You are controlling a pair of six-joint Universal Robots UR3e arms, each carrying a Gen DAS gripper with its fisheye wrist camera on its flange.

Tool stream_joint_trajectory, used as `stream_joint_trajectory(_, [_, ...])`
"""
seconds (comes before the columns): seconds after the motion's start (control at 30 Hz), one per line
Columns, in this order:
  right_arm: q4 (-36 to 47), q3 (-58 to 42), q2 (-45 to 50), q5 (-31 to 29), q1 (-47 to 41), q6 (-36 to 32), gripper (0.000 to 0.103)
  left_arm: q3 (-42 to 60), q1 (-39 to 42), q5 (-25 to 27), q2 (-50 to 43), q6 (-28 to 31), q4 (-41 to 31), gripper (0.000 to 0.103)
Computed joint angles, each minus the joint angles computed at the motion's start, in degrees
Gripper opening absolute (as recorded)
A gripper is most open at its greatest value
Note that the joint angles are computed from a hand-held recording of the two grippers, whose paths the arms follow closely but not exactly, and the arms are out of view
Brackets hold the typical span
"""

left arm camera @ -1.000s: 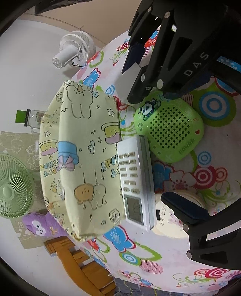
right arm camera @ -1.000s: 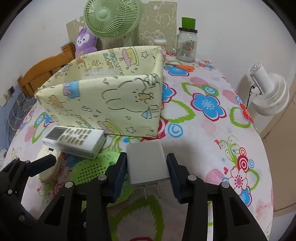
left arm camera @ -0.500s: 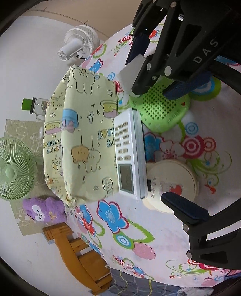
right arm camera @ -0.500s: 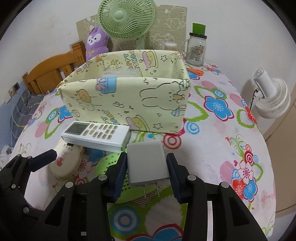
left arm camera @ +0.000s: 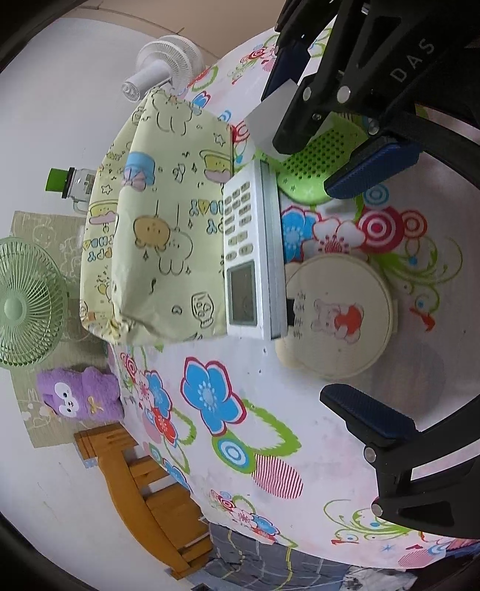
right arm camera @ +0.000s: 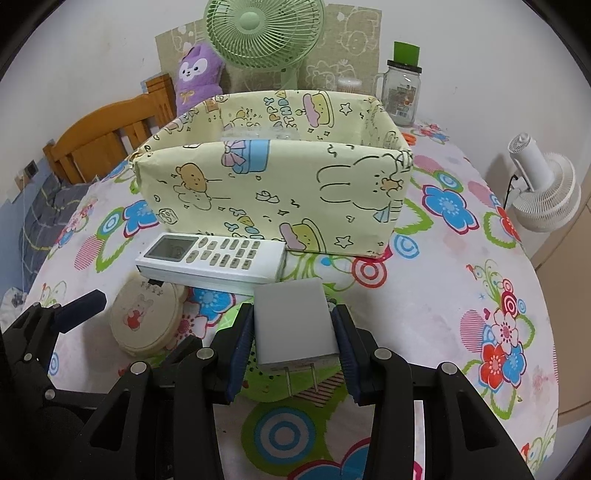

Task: Organize rigid objects
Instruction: 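Close left tool on the cream bunny-print round case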

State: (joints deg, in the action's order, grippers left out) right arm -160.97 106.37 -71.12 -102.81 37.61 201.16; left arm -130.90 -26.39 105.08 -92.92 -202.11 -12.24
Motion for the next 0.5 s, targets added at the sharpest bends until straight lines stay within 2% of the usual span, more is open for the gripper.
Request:
stream_joint_trajectory(0.33, [2.3,-5.2,4.0,-0.3,1.9,0.8,0.046,-2.6,3.9,-0.1,-1.1,2.1,2.9,0.101])
stream_joint_trajectory(0.5, [2.9,-6.6,5.2,-0.5,2.0,1.1,0.046,-3.9,5.8,-2.3,-2.2,2.3,5.5,0.101])
